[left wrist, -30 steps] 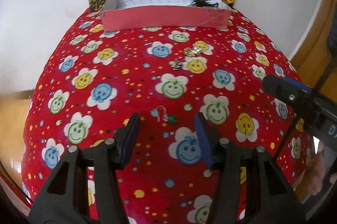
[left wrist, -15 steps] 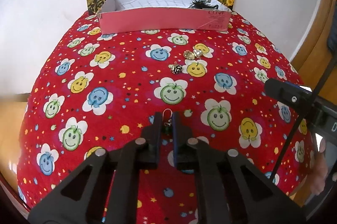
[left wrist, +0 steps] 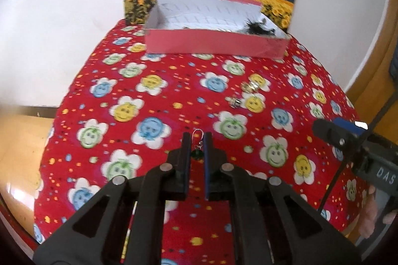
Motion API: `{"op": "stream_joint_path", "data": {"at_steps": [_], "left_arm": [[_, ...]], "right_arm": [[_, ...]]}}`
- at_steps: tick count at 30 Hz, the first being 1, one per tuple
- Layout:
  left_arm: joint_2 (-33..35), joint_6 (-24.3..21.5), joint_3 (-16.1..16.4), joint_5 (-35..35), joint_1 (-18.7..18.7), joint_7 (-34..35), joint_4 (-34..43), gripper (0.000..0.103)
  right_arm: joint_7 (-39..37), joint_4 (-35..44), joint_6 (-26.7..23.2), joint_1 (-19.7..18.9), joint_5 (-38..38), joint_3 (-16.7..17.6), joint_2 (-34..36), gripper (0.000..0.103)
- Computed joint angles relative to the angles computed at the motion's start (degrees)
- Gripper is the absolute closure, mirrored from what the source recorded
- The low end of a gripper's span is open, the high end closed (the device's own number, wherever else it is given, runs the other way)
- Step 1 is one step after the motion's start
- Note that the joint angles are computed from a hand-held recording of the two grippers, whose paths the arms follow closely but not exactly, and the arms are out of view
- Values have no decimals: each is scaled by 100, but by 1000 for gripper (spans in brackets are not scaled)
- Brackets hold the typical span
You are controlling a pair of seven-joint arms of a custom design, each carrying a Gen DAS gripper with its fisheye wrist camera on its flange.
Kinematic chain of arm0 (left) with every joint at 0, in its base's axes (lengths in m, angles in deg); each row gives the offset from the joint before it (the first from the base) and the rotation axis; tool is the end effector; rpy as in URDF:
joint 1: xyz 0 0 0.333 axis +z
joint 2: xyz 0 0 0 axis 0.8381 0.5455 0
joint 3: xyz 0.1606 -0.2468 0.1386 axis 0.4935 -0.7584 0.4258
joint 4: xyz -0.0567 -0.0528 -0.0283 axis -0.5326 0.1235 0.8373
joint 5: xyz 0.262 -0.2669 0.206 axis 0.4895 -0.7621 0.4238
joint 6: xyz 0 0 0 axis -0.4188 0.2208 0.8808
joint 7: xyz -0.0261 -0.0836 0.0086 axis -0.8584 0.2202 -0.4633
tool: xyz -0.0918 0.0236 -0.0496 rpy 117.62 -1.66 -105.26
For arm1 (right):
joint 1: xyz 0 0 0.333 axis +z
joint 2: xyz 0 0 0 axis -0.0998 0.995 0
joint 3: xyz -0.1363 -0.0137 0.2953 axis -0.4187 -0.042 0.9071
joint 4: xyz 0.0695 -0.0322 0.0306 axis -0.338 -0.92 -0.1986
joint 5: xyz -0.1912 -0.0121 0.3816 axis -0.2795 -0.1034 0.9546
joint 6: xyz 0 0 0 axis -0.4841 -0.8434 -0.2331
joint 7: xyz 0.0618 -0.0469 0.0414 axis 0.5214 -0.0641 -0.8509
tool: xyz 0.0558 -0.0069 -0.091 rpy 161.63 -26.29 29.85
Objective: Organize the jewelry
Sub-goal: 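Grasp the green-stone hook earring with the left tool, then grasp the small gold charm with the right tool while the left tool holds the earring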
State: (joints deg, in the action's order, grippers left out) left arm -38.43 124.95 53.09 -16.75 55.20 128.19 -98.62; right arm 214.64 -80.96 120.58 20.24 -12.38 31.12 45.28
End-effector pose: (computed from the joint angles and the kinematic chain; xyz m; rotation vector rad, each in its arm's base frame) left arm 0.7221 -0.1620 0.3852 -1.4563 2.2510 -0.9496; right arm 0.6510 0.3518 0.4874 -1.4208 2.2012 -0.3809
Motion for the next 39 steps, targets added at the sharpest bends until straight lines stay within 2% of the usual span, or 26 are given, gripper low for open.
{"op": "stream_joint_path", "data": {"at_steps": [6,12,19,26,36,39], "left_arm": [[131,5,139,40,35,-271,241,102],[312,-167,120,13,193,-377,524,102],[470,-286,83,-26,293,-397,720,102],[580,-406,47,-114,381,-373,862,102],[649,-473,9,-258,456,-320,956,102],[671,-499,3,-283,466,-313,986,102]], "right_arm": [[-257,510,-198,63,72,32,345,32],[-517,1220,-418,183,139,-8,835,32],[-1045,2414,-839,315,349,-58,1668,45],[-1355,3549,-1317,435,579,-198,2448,49],[-1498,4648,-1864,503,763,-380,3164,56],[-1580,5306,-2220,521,825,-432,3544,61]]}}
